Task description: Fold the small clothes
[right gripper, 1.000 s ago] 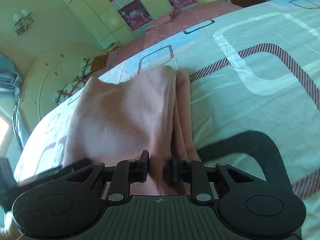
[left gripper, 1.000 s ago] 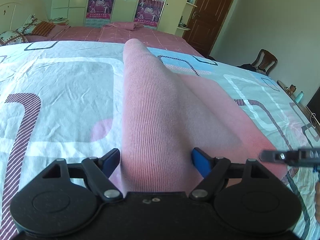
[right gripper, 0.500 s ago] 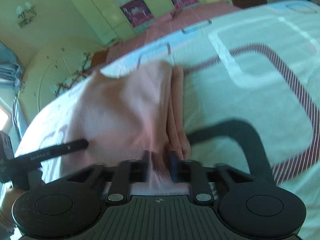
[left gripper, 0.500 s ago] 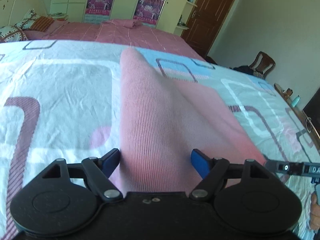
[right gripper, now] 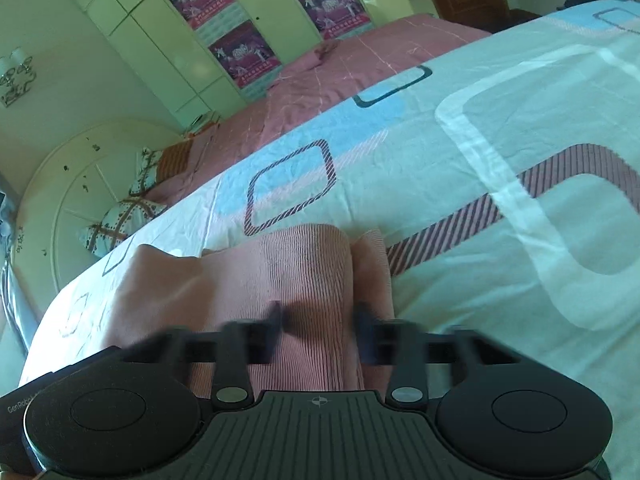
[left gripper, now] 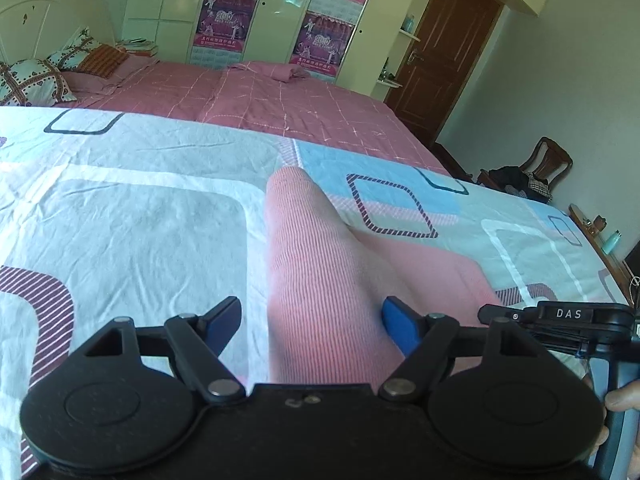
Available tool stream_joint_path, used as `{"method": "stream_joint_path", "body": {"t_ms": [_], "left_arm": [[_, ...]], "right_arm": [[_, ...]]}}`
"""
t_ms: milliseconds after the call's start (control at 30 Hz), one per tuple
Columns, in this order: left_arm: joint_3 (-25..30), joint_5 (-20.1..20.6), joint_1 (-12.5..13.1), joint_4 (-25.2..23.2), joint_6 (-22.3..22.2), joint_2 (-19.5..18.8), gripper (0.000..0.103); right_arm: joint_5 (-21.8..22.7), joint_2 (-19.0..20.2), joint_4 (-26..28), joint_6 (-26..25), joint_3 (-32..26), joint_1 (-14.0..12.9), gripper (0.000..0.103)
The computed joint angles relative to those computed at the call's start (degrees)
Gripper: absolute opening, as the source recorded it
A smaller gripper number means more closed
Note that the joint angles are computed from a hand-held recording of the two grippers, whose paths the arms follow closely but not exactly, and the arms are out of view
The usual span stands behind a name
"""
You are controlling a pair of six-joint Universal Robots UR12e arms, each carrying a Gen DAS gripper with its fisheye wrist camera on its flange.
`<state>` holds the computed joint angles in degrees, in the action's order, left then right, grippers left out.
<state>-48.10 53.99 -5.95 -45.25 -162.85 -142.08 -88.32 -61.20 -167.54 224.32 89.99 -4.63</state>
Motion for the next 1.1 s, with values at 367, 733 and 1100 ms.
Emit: {"method": "stream_joint_path", "body": {"t_ms": [367,733,1100], "left_arm": [[0.5,0.3,-0.2,-1.2,-0.1,-1.0,0.08],[7.4,2.4,-1.2,-2.1,-4.9,-4.3,0.073],[6.7,6.0,-2.5,-1.0,-4.6,-5.0,0.08]], "right_arm": [[-9.8,-0.2,4.5,-11.0,-0.6,2.0,0.008],[-15.6,0.7,1.2,-12.4,-3.8,3.3,0.009],[-25.4,6.7,7.0,-21.4,-8.8,5.5,0.008]]}}
